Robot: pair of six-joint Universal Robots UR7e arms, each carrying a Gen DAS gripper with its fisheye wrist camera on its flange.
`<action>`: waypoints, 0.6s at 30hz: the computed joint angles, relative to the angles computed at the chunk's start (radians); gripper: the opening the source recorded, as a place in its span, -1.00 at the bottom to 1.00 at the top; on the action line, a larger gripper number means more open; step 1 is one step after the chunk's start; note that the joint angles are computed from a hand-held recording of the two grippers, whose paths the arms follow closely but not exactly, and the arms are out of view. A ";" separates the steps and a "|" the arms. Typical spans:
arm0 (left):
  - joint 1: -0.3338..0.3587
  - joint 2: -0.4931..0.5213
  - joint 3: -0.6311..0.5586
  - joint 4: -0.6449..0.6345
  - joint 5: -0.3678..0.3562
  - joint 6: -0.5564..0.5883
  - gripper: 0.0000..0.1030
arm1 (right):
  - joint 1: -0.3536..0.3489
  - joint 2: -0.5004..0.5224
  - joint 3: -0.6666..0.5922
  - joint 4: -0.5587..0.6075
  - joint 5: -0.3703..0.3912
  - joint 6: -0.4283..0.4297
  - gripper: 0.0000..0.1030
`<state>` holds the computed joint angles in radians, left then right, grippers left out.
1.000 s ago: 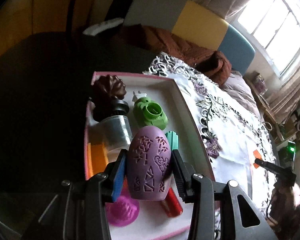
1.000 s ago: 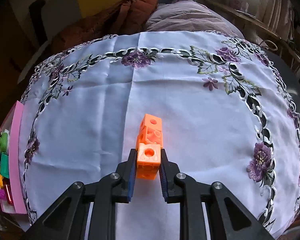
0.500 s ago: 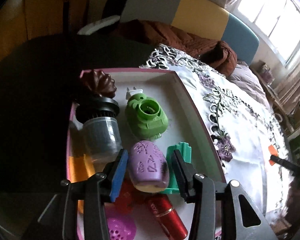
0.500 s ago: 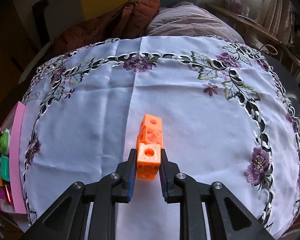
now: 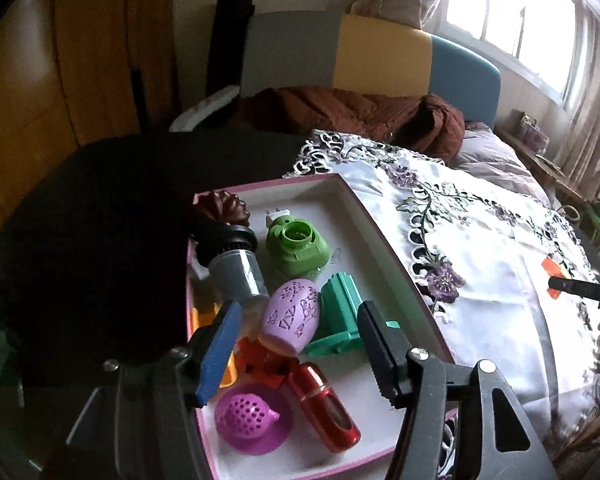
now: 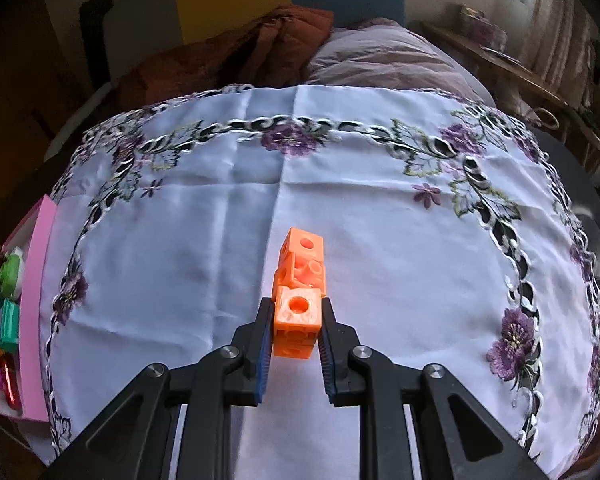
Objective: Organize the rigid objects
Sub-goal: 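Carry the lavender egg into the tray and release with the left gripper, then carry the orange blocks into the tray and release with the right gripper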
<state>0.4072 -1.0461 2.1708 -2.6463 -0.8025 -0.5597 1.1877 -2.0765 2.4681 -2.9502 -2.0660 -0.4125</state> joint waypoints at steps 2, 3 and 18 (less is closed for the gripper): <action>-0.008 -0.013 0.009 0.002 0.007 -0.008 0.24 | 0.007 -0.002 0.005 -0.003 0.014 -0.018 -0.62; -0.010 -0.016 0.011 0.002 0.008 -0.010 0.25 | 0.013 -0.002 0.009 -0.007 0.022 -0.032 -0.62; -0.012 -0.066 0.042 0.035 0.029 -0.052 0.29 | 0.084 0.002 0.028 -0.001 0.049 -0.086 -0.62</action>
